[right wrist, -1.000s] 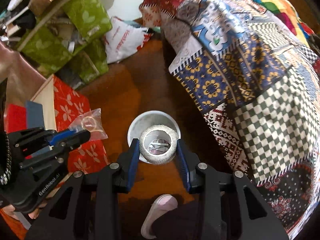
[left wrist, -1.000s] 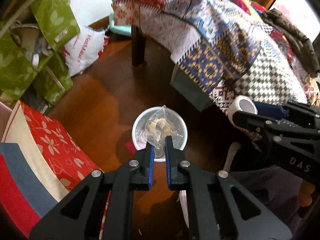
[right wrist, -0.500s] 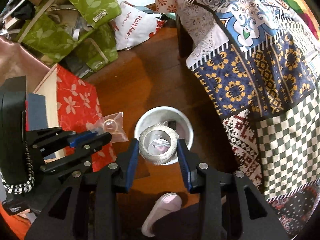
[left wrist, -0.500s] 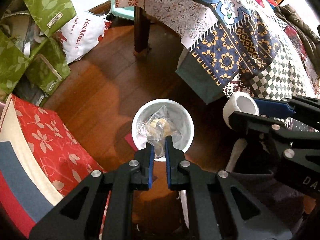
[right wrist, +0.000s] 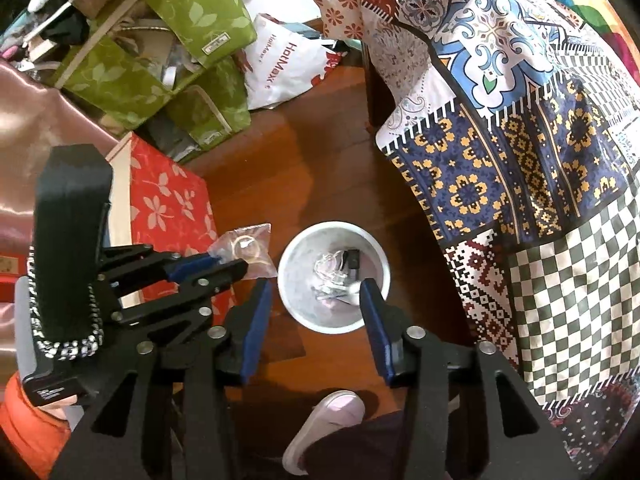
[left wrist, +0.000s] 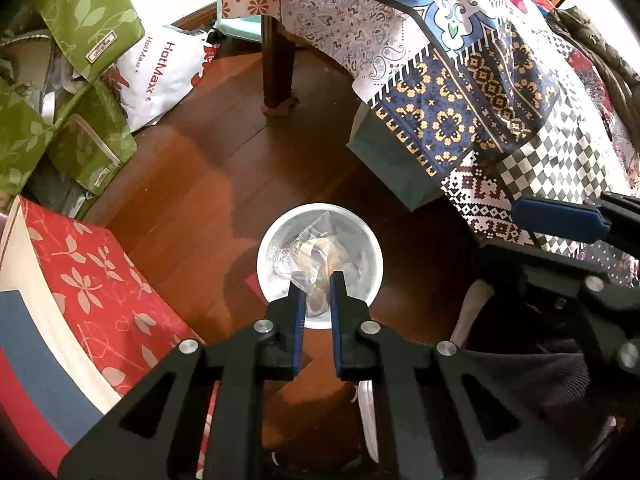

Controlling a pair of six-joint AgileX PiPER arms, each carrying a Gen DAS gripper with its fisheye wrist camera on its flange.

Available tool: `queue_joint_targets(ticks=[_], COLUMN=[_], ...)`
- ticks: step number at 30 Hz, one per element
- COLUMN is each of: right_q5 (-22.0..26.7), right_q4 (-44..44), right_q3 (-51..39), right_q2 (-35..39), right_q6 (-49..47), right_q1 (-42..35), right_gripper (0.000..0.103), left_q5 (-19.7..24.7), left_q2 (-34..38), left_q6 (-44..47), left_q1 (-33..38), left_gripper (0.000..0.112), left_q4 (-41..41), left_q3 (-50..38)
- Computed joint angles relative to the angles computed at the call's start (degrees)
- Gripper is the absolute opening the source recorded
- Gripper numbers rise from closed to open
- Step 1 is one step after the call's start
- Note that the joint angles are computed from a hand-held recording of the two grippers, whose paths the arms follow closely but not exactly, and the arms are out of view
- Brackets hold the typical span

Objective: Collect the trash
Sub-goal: 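Open the left gripper over the bucket while the right releases the tape roll, then move both grippers back to the items on the quilt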

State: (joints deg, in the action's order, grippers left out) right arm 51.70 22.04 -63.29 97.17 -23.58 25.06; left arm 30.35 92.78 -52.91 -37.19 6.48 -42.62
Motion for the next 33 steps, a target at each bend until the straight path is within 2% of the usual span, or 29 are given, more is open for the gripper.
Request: queue_joint_targets(ticks=[2,3,4,5,6,13,18,23,29,33], right_q5=[-0.52,-0.7,-0.69,-0.63,-0.68,-0.23,-0.63,1.61,7.04,11.94], right_q4=[-1.07,-1.39,-1.41,-1.43,-1.65,-2.98,-4.21,-3.02,0.59,5.45], right_q3=[0.15,0.32,0.51,0.56,0.7,2.4,4.54,4.31,1.37,-0.89], right_q2=[-0.81,-1.28,-1.76,-2.16,-2.76,-6.92,-13.13,-19.26,-26.62,-29.85], right_q6=[0.89,0.99,0.79,0.76,1.02,0.94,1.74,0.15,-5.39,-12.13], right_q1=[0.36,0.26,-0.03,-0.26,-0.54,-3.42,-6.49,-12.38,-23.94,-33.5], right_gripper=[0.044,0.044,0.044,0.044,0.044,0.044,0.044,0.044,0.044,0.044], left_q5=[-0.29,-0.07,0.61,1.22,1.37,3.7,11.07,20.26,31.47,37.0], left_q2=[-0.14,-0.03,0.38,0.73,0.69,-2.63,-7.44,-10.37,-8.36,-4.42], left_q6=[1.89,2.88,4.18,4.45,3.71,-1.68,-10.38,-16.38,-19.05,-17.76], left_q1=[0.18,0.22,0.39,0.43,0.29,-1.7,-7.65,-14.77,-23.52,-28.1], left_gripper=[0.009,0.013,0.018,0.029,0.036,0.037,0.037,0.037,0.037,0.037], left_q4=[-1.58,-2.45,-3.59,-4.04,-3.6,-0.44,7.77,15.16,23.68,27.96], left_q3=[-0.05,-0.34,-0.95,-1.48,-1.59,-2.21,-5.59,-12.42,-26.66,-37.66])
